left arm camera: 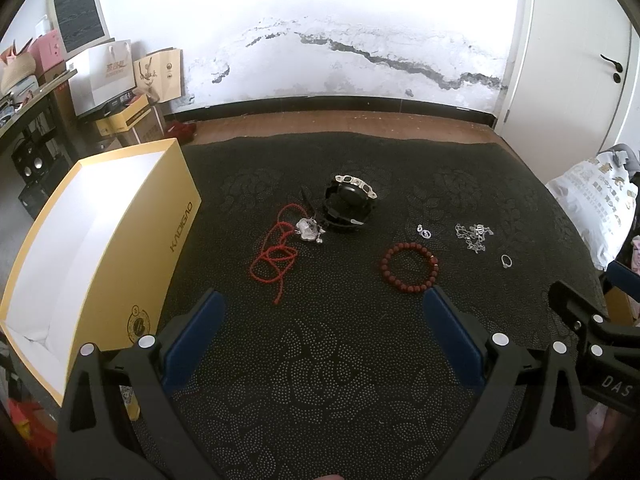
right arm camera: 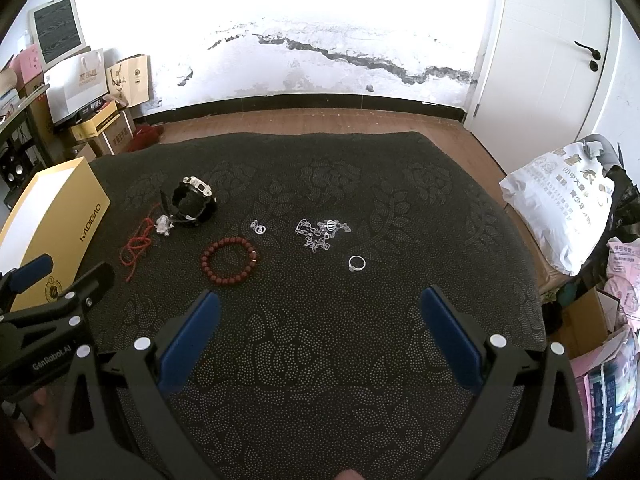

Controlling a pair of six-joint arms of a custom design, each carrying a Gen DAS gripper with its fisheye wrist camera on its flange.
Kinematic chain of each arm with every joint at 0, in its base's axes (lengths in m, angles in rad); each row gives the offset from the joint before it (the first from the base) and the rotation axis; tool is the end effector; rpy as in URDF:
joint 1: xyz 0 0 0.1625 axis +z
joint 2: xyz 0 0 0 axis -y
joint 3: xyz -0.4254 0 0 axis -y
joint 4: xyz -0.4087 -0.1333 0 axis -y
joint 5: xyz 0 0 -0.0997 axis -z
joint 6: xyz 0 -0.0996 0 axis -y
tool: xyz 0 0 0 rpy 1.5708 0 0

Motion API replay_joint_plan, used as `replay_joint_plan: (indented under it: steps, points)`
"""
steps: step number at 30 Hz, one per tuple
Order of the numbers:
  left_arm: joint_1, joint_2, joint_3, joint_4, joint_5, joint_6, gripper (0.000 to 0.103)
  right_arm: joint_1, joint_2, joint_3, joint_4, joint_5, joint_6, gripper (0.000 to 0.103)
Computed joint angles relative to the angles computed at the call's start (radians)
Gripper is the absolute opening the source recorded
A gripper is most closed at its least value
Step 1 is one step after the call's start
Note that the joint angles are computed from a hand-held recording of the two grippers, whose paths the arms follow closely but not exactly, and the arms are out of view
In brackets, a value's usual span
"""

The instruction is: Organize jewelry

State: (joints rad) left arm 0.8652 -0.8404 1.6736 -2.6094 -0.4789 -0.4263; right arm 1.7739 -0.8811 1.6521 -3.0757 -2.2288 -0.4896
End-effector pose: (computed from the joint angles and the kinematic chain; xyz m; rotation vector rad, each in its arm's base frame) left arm -0.2629 -0.6505 0.1523 0.1669 2.1595 -0.8923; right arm 0.2102 -0.6618 0.2141 0.4950 -2.2575 0.7601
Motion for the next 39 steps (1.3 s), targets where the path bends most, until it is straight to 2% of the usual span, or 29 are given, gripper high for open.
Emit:
replay_joint_plan:
  steps: [39]
  points:
    - [-0.001, -0.001, -0.004, 0.011, 0.0, -0.005, 0.097, 0.0, 0.0, 0.0, -0.002, 0.002, -0.002, 0.097]
